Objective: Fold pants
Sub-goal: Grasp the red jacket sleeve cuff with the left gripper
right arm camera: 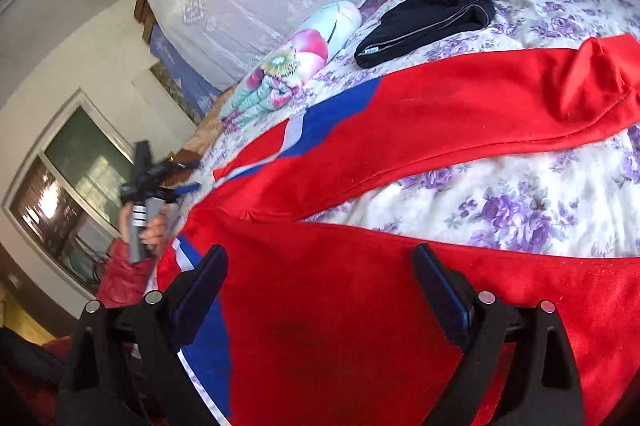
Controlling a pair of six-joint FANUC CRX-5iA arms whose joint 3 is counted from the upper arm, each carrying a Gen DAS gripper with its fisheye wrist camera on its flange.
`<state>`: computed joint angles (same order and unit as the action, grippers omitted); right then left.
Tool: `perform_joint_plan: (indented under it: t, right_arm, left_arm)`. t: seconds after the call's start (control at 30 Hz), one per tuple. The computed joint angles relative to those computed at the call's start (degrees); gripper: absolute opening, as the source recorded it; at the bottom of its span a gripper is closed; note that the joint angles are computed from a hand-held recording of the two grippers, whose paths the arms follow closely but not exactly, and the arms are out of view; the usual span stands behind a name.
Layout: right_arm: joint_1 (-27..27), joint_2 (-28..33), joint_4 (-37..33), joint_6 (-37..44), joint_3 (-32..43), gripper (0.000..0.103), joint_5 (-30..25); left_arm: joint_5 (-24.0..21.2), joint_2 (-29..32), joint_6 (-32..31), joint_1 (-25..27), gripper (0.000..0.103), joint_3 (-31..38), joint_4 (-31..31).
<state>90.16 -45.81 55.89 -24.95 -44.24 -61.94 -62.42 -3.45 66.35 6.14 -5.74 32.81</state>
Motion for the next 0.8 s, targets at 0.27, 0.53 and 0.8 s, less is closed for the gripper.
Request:
perform_joint_plan:
  t: [0.27,0.53,0.8]
  right_arm:
    - [-2.67,-0.35,-1.48,1.28,-0.88,0.1,4.15]
    - [-2.83,-1.23,-0.6,-0.01,-1.96,0.1,5.39]
    - [-3.01,-1.65,-0.2,-0.48,-2.42,0.1,6.11]
  left_arm:
    - [0.1,1.09,-8.5,1.99,0.092,-4.64,9.86]
    - [-0.51,3.76,-12.87,-1.18,0.082,-1.38,10.02]
    - [-5.04,5.83,-15.24,1.61,0.064,-2.66,14.15]
